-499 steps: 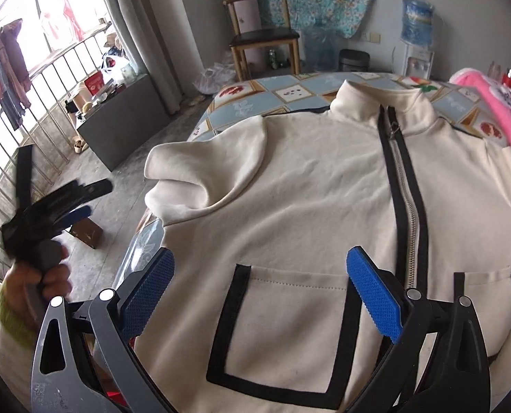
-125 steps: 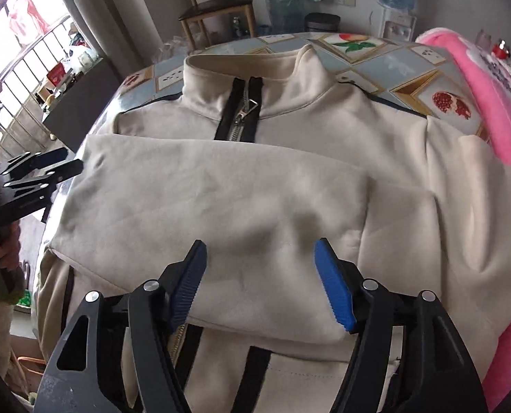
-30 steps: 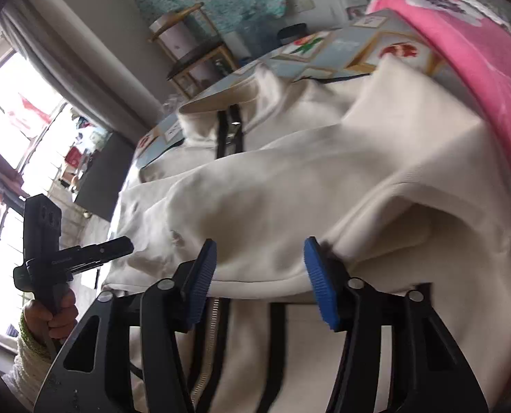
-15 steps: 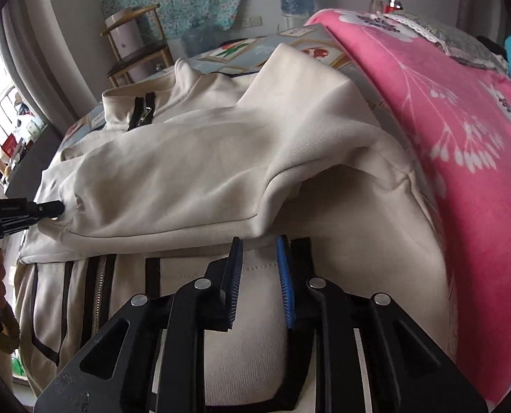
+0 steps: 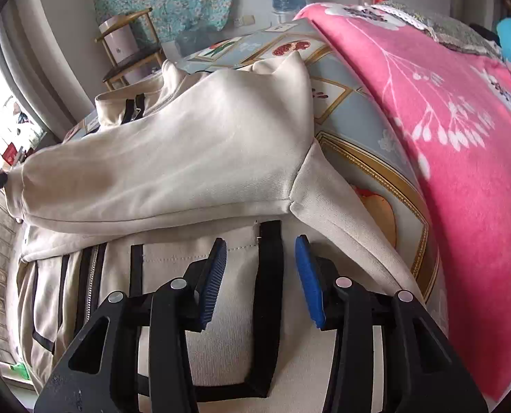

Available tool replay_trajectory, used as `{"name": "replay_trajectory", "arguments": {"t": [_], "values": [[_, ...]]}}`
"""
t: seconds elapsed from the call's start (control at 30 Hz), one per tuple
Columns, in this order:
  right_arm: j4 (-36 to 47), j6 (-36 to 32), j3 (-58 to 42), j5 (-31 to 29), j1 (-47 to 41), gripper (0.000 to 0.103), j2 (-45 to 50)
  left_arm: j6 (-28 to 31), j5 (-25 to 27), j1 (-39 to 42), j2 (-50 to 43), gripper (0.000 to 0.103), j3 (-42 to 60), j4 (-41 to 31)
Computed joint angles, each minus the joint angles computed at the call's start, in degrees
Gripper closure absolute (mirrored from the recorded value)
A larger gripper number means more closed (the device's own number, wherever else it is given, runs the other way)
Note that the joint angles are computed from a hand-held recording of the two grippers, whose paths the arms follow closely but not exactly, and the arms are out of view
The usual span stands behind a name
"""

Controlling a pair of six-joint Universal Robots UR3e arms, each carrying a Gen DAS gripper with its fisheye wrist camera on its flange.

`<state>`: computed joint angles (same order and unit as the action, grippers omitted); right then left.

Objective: Fold large clothes

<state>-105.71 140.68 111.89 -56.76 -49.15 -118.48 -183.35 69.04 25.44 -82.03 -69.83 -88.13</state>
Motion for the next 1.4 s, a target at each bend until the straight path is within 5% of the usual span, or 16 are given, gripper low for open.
{"name": "replay_trajectory", "arguments": {"t": [0.17,0.33,0.47,0.6,0.73,0.77,0.8,0.87,1.03,1.3,1.33,1.4], "values": [[6.43,-3.28,-3.3,0.42,-1.2,0.058,-0.5,2.19,-2.05,4.65,5.44,0.101,-11.19,-0.66],[32.08,-11.45,-22.99,9.3,-7.62,0.056,10.67,3.92,-5.06,7.1,7.84,0.101,-13.13,-1.66],[35.74,-3.07,-43.29,12.14,-2.73,0.053,27.91,5.56,-6.19,7.03,6.91,0.1,-12.06,-2.48],[29.98,12.58,-62.29,7.55,6.39,0.051,46.15,5.87,-7.91,7.68,6.91,0.1,-13.6,-2.94],[25.33,20.87,-76.57,-0.73,13.99,0.052,58.68,5.7,-7.99,7.84,6.53,0.1,-14.48,-2.77],[24.47,21.55,-78.42,-2.26,15.32,0.063,60.42,5.83,-7.99,7.84,6.3,0.1,-14.52,-2.79],[22.95,22.02,-78.06,-2.84,16.06,0.081,60.72,6.01,-7.98,7.85,6.21,0.1,-14.57,-2.72],[19.51,23.39,-76.19,-3.98,17.3,0.097,60.21,6.24,-7.84,7.93,6.87,0.1,-15.15,-1.55],[5.14,24.15,-59.84,-0.35,15.79,0.098,50.04,8.91,-11.81,11.16,11.02,0.101,-12.19,-3.99],[1.18,26.46,-60.88,-7.84,19.67,0.096,55.51,6.43,-0.73,4.91,6.2,0.099,-14.11,-0.84],[1.2,26.36,-60.22,-7.24,19.31,0.092,54.83,5.53,0.55,4.86,6.71,0.099,-14.82,-0.46],[-0.48,27.17,-58.84,-9.18,19.19,0.051,52.42,6.42,-2.2,7.92,9.91,0.099,-17.58,0.77]]}}
